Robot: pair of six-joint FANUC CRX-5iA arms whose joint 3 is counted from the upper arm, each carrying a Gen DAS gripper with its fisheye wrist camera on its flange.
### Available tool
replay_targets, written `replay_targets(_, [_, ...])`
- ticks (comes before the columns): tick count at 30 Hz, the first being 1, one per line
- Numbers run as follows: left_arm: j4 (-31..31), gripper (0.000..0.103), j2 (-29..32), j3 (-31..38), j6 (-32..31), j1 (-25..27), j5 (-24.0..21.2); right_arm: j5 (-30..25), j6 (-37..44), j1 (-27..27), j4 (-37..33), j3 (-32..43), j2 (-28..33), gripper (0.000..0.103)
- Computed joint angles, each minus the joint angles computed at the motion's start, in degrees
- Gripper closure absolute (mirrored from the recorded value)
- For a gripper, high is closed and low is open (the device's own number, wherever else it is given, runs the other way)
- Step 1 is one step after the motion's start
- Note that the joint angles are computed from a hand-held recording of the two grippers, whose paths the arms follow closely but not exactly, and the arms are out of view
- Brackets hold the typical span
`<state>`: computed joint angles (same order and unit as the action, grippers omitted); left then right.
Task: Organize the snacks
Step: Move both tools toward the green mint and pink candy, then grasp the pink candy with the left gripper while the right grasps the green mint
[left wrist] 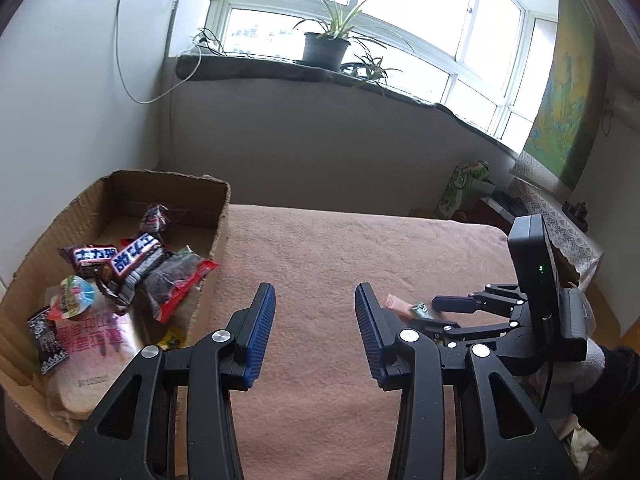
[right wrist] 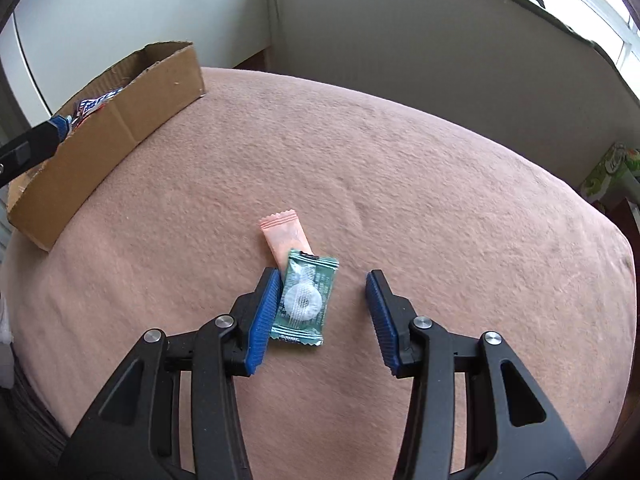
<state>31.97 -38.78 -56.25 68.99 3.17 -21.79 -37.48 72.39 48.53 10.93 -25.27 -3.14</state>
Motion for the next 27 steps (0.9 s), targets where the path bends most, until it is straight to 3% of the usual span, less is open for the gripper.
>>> replay_targets(3, [4.39, 0.063, 4.06, 0.30, -2.99, -2.93, 1.20, -1.26, 6.40, -2.70, -6.83, 1.11, -1.16, 0.057])
replay_targets(6, [8.80, 0.063, 8.67, 1.29, -5.41, -6.10, 2.29, -0.81, 0.99, -2.13, 0.76, -2.50, -2.71, 0.057])
replay_targets(8, [13.08, 0.063, 11.51, 1.77, -9.64, -8.57, 2.60, -0.56, -0.05, -3.10, 1.13, -3.06, -3.31, 0.057])
replay_targets(11, [9.08, 0.063, 15.61, 4.94, -8.76, -10.07, 1.06, 0.08, 3.62, -4.98, -3.40, -3.17, -5.41, 0.057])
replay_targets(18, [18.22, 0.063, 24.57, 9.35, -17.10, -11.60, -0.15, 0.81, 8.95, -4.88, -7.72, -2.96, -6.55, 0.057])
replay_targets(22, [16.27, 0.063, 29.49, 13.05, -17.26, -11.90, -2.19, 0.92, 9.14, -5.43, -8.07, -3.02, -6.60, 0.057])
replay_targets(24, [18.86, 0.066, 31.28, 13.30, -19.23, -11.84, -4.66, 0.91, 9.37, -6.16, -8.53, -2.85, -6.54, 0.057])
replay_targets(27, [19.60, 0.070, 29.63, 11.97, -20.52, -11.95, -5.19, 0.84, 9.97, -7.38, -9.41, -2.69, -6.57, 0.057])
